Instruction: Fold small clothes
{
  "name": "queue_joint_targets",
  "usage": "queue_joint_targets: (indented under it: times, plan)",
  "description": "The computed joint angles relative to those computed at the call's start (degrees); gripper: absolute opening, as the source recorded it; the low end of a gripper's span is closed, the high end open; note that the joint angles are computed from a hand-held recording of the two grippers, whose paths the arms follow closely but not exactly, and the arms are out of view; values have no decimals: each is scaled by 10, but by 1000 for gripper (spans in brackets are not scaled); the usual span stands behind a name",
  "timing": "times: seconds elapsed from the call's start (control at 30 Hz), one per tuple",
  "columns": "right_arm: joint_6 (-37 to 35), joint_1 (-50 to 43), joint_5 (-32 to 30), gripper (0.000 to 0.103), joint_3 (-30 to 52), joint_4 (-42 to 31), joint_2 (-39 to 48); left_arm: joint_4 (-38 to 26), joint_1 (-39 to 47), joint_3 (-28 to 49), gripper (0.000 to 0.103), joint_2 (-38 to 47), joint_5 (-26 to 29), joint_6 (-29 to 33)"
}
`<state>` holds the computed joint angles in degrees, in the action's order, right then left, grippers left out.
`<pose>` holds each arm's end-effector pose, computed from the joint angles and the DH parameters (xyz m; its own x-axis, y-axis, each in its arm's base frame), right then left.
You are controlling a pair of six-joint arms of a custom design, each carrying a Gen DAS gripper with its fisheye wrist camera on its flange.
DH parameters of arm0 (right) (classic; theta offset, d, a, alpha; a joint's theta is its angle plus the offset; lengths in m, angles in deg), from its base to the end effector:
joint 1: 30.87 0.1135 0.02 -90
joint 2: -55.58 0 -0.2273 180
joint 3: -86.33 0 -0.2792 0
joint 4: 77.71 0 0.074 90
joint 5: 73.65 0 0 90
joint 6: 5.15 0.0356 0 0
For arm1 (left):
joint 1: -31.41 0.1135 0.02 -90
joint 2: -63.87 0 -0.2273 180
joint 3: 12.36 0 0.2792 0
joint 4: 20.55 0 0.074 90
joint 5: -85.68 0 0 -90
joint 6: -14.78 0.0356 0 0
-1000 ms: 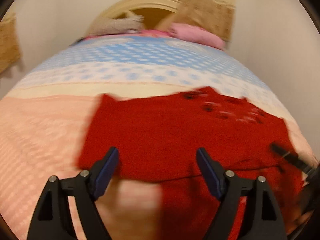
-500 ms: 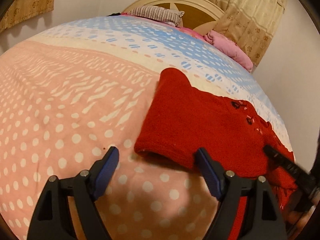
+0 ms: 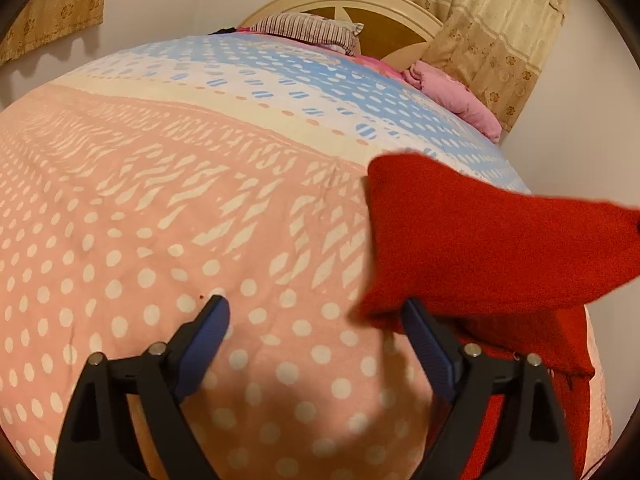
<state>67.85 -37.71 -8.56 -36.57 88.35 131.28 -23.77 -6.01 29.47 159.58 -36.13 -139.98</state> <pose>0.3176 -0.0230 0.1875 -0.4392 -0.2144 -0.8724 -0.3900 0.9203 -0.0298 0.2209 -0.1454 0.0266 -0.5457 -0.5503 -0.6319 -0.4799 0.8235 -0.3026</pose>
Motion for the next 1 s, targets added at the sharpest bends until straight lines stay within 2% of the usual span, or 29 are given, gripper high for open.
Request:
queue_joint_targets:
  times: [0.17, 0.37, 0.47, 0.63, 0.7, 0.77, 0.83, 1.0]
  plan:
    - [-26, -83, 12, 9, 34, 25, 115, -19, 4, 16, 91, 10, 1, 6]
    - [-54, -123, 75, 9, 99, 54, 288, -29, 6, 23, 91, 15, -1, 11]
    - [-67, -131, 82, 10, 135, 27, 352, -36, 6, 26, 91, 13, -3, 17]
    - [-73, -137, 75, 16, 158, -18, 342, -63, -4, 54, 91, -8, -23, 69]
    - [-56, -167, 48, 20, 122, 3, 294, -77, -7, 74, 91, -11, -35, 95]
    - [-28, -184, 64, 22, 80, 47, 249, -77, -2, 97, 91, 0, -29, 113]
    - [-21, -190, 79, 22, 63, 65, 227, -77, 2, 127, 91, 29, -23, 121]
    - [-60, -174, 20, 22, 91, -5, 247, -142, -3, 224, 91, 132, -5, 113]
